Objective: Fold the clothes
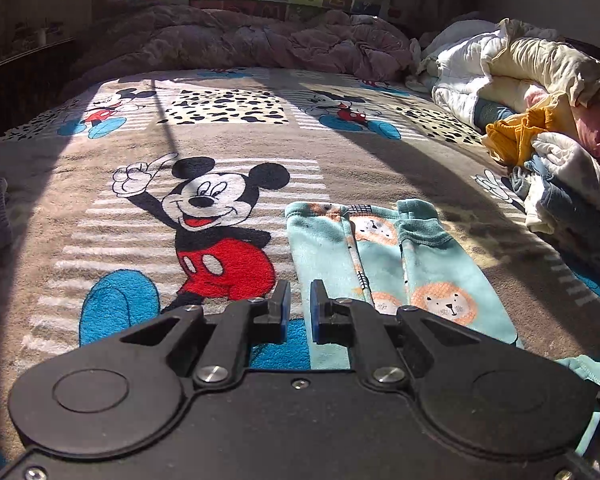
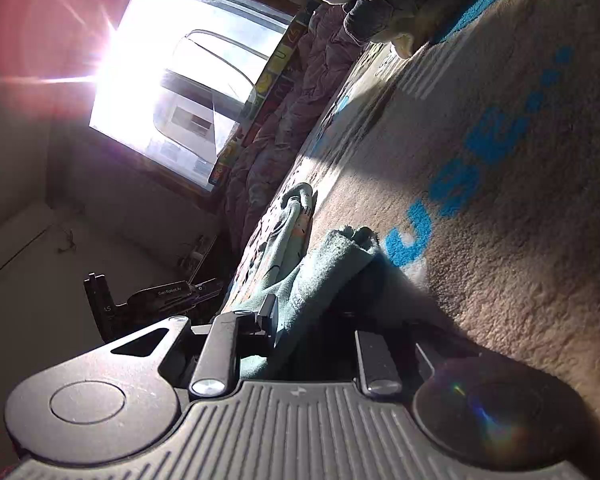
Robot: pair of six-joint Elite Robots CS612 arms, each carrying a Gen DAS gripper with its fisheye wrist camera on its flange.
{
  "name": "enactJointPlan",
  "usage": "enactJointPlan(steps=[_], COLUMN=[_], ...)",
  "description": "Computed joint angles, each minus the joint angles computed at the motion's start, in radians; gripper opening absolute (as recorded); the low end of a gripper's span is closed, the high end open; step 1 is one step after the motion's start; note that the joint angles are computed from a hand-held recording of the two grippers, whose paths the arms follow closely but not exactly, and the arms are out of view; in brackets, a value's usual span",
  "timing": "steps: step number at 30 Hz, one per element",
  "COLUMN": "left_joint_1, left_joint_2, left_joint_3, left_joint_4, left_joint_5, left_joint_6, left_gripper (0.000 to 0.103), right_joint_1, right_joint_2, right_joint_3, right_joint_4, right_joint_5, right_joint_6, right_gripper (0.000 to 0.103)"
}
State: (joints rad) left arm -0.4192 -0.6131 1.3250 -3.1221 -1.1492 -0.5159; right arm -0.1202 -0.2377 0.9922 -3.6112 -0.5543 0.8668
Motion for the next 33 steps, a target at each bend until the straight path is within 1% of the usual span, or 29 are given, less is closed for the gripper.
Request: enactJointPlan(steps=[2, 3, 4, 6, 7, 9, 12, 13, 14, 15, 16, 17, 19, 21, 23, 24, 26, 28, 31, 33], left_joint_1=[-0.024, -0.037, -0.048, -0.077, -0.087, -0.101, -0.124, -0.127, -0.130, -0.132, -0.136, -0.139, -0.140, -0.149, -0.156, -0.157, -0.155, -0.149, -0.144, -0.140], left_joint_2=[-0.050, -0.075, -0.093, -0.116, -0.117, -0.099, -0.055, -0.058, -0.061, -0.063, -0.063, -0.062, -0.059, -0.053, -0.047, -0.045, -0.040, -0.040, -0.042, -0.043], left_joint_3=[0.098, 0.146, 0.177, 0.220, 0.230, 0.233, 0.232, 0.242, 0.252, 0.262, 0.268, 0.273, 0.276, 0.271, 0.267, 0.265, 0.263, 0.263, 0.265, 0.268], left_joint_4=[-0.042, -0.059, -0.056, -0.036, -0.034, -0.023, -0.088, -0.114, -0.144, -0.187, -0.217, -0.246, -0.278, -0.283, -0.284, -0.281, -0.285, -0.282, -0.276, -0.281], left_joint_5=[0.000, -0.014, -0.023, -0.008, -0.018, -0.037, 0.029, 0.033, 0.035, 0.028, 0.037, 0.042, 0.014, 0.029, 0.041, 0.040, 0.038, 0.016, 0.000, -0.007], left_joint_6=[-0.067, -0.104, -0.113, -0.109, -0.096, -0.078, -0.003, 0.002, 0.008, 0.018, 0.041, 0.065, 0.110, 0.178, 0.254, 0.270, 0.290, 0.308, 0.349, 0.351], left_gripper=[0.007, 0.007, 0.007, 0.007, 0.007, 0.007, 0.009, 0.014, 0.027, 0.037, 0.054, 0.055, 0.055, 0.055, 0.056, 0.056, 0.056, 0.056, 0.056, 0.056], right_joint_1=[0.000, 0.001, 0.001, 0.001, 0.001, 0.001, 0.005, 0.006, 0.008, 0.010, 0.013, 0.015, 0.018, 0.021, 0.027, 0.030, 0.035, 0.039, 0.049, 0.057], right_joint_2=[-0.003, -0.004, -0.006, -0.009, -0.010, -0.018, -0.041, -0.052, -0.065, -0.082, -0.102, -0.116, -0.132, -0.142, -0.159, -0.165, -0.175, -0.178, -0.188, -0.190], right_joint_3=[0.004, 0.006, 0.009, 0.013, 0.015, 0.024, 0.052, 0.064, 0.076, 0.092, 0.112, 0.126, 0.139, 0.141, 0.145, 0.144, 0.140, 0.127, 0.101, 0.079], right_joint_4=[0.002, 0.003, 0.005, 0.011, 0.017, 0.036, 0.093, 0.124, 0.155, 0.190, 0.221, 0.231, 0.209, 0.214, 0.266, 0.286, 0.312, 0.327, 0.361, 0.381], right_joint_5=[-0.002, -0.003, -0.004, -0.004, -0.004, -0.006, -0.023, -0.033, -0.045, -0.064, -0.092, -0.117, -0.158, -0.184, -0.210, -0.218, -0.228, -0.218, -0.222, -0.226], right_joint_6=[-0.004, -0.005, -0.007, -0.013, -0.018, -0.034, -0.071, -0.082, -0.093, -0.103, -0.104, -0.096, -0.064, -0.054, -0.099, -0.121, -0.158, -0.181, -0.208, -0.220], right_gripper=[0.019, 0.019, 0.019, 0.019, 0.019, 0.019, 0.017, 0.016, 0.016, 0.017, 0.023, 0.032, 0.041, 0.041, 0.039, 0.037, 0.023, 0.015, 0.015, 0.014])
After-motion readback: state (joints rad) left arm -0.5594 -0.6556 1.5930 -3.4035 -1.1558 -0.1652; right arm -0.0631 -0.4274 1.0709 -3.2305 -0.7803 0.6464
